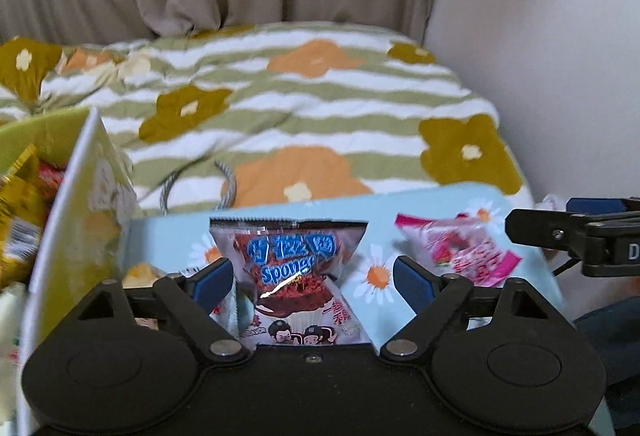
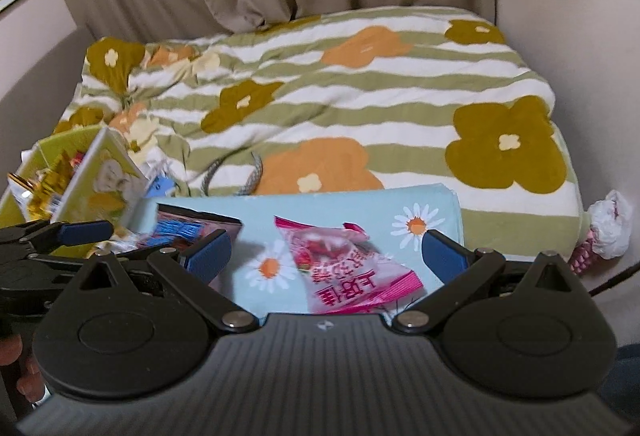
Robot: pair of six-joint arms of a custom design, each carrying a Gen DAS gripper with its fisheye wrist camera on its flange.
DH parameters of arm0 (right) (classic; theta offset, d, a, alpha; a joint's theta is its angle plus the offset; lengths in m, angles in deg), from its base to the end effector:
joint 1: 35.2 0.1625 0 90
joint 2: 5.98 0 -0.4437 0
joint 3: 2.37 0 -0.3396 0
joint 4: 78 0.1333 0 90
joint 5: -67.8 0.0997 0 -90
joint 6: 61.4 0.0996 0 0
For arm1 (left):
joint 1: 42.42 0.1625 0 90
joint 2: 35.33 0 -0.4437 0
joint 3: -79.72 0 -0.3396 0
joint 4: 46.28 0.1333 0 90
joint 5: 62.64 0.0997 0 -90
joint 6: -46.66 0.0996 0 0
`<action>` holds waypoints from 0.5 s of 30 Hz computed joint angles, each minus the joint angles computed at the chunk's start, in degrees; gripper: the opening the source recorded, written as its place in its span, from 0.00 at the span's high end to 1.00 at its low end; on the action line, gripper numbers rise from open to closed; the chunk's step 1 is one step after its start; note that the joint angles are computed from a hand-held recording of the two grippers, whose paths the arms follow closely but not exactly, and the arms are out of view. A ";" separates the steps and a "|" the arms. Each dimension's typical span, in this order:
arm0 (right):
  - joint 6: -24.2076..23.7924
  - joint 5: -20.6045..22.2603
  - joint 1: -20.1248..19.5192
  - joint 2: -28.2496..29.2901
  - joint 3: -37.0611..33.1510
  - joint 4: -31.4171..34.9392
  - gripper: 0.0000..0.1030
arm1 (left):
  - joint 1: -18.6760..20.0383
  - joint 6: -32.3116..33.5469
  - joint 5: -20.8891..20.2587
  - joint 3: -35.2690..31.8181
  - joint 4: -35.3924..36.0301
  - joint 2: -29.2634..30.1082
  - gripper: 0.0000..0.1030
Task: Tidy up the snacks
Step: 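Grasp the blue-lettered Sponge bag with left tool while right tool grasps pink strawberry bag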
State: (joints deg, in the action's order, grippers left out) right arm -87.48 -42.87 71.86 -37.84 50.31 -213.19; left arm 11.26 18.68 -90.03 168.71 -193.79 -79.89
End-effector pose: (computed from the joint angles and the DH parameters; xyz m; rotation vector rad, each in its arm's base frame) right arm 0.3354 -0.7585 0.2323 0.8940 -2.5509 0.5427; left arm -0.2159 -0.6681 0.2140 0.0069 2.1675 -0.9096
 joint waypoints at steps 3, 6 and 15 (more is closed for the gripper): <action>-1.77 0.66 -1.09 1.60 -1.86 1.33 0.00 | 1.08 -3.59 0.48 -2.23 5.32 1.35 0.22; -2.61 1.10 -1.96 2.77 -3.01 2.72 0.00 | 1.98 -7.09 0.48 -3.99 10.43 2.10 0.26; -3.79 0.58 -3.12 5.38 -5.46 5.10 0.00 | 2.67 -10.30 -0.65 -5.02 15.57 2.64 0.41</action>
State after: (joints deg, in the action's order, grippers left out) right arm -91.27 -42.29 68.74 -32.46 44.86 -208.09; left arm 13.93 8.38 -90.68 163.69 -178.22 -77.25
